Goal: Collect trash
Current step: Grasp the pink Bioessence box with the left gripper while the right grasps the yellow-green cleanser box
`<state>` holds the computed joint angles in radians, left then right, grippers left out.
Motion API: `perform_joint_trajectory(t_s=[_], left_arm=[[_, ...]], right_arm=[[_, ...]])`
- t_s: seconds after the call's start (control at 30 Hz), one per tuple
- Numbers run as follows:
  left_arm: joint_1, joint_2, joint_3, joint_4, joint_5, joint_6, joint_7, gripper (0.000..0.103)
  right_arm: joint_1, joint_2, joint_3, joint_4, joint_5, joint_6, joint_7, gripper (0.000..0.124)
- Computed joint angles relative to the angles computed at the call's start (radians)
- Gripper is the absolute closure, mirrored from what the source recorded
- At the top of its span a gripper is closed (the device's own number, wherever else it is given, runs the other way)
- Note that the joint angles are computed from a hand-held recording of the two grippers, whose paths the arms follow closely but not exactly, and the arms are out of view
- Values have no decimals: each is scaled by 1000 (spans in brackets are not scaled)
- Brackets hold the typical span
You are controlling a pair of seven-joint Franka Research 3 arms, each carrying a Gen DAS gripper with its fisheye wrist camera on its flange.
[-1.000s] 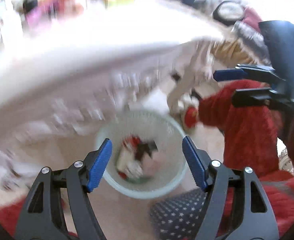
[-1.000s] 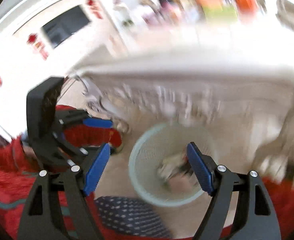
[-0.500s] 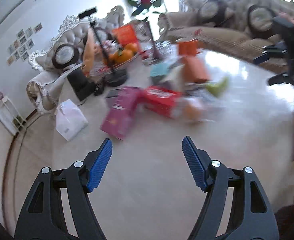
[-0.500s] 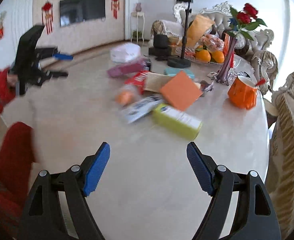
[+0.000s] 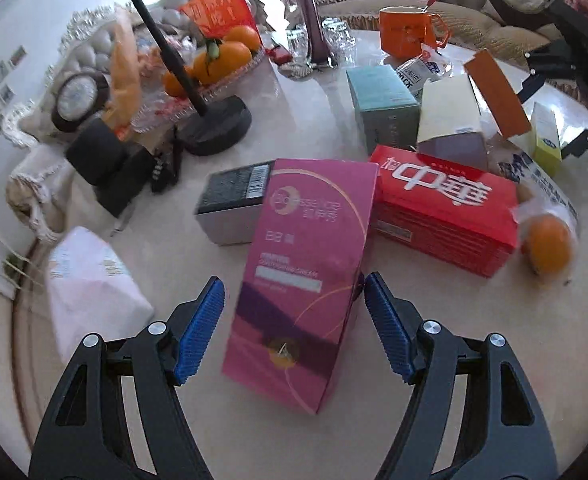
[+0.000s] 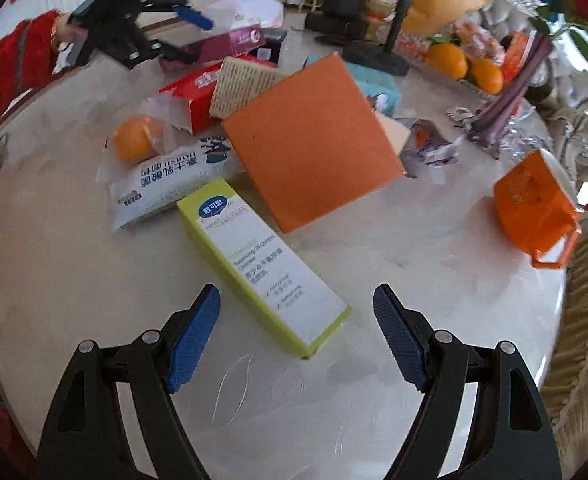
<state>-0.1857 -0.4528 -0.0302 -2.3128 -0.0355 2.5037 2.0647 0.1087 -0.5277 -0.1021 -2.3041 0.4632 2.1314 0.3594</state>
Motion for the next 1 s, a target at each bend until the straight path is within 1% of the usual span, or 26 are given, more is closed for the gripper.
perform_joint_trajectory(t_s=[0.07,0.17,0.23,0.37,0.4,0.43,0.47,0.5,0.57,0.63,0.7,0.73,0.87,0.93,1.0], left_arm=[[-6,17,7,11,-17,-7,5,32],[-2,43,6,24,-36,-7,-2,32],[15,50,-7,25,-37,-6,-50,32],[25,41,-16,12,-36,10,-109,32],[30,37,-21,7,-32,14,-134,32],[33,34,-23,5,-28,17,-152,32],[33,34,-23,4,-26,19,-166,32],[38,32,-28,4,-21,17,-194,32],[47,30,-35,8,-10,9,-248,32],[43,21,-34,7,-14,-5,-286,33],[48,2,-45,-6,9,-8,-323,35],[43,-12,-41,-17,5,-9,-338,35],[22,-68,-20,-63,-24,7,-389,37],[6,-98,-6,-87,-46,14,-401,38],[-5,-126,3,-111,-58,24,-413,38]], right_arm=[[5,21,-5,17,17,-16,7,49],[9,35,-2,24,32,-11,4,49],[10,31,1,21,42,-15,14,49],[2,19,16,16,31,-30,65,50],[1,16,19,15,27,-33,80,53],[2,12,20,14,26,-39,94,61],[-1,6,22,14,22,-55,117,64],[-2,0,23,13,19,-65,133,72],[-9,-26,39,-6,-2,-53,176,77],[-12,-56,48,-29,-14,-45,217,87],[-17,-101,58,-67,-26,-23,263,93],[-14,-119,54,-82,-24,-24,280,95],[-7,-202,35,-149,1,-27,337,95],[-4,-226,17,-169,29,-39,367,95],[1,-225,-12,-165,69,-70,399,95]])
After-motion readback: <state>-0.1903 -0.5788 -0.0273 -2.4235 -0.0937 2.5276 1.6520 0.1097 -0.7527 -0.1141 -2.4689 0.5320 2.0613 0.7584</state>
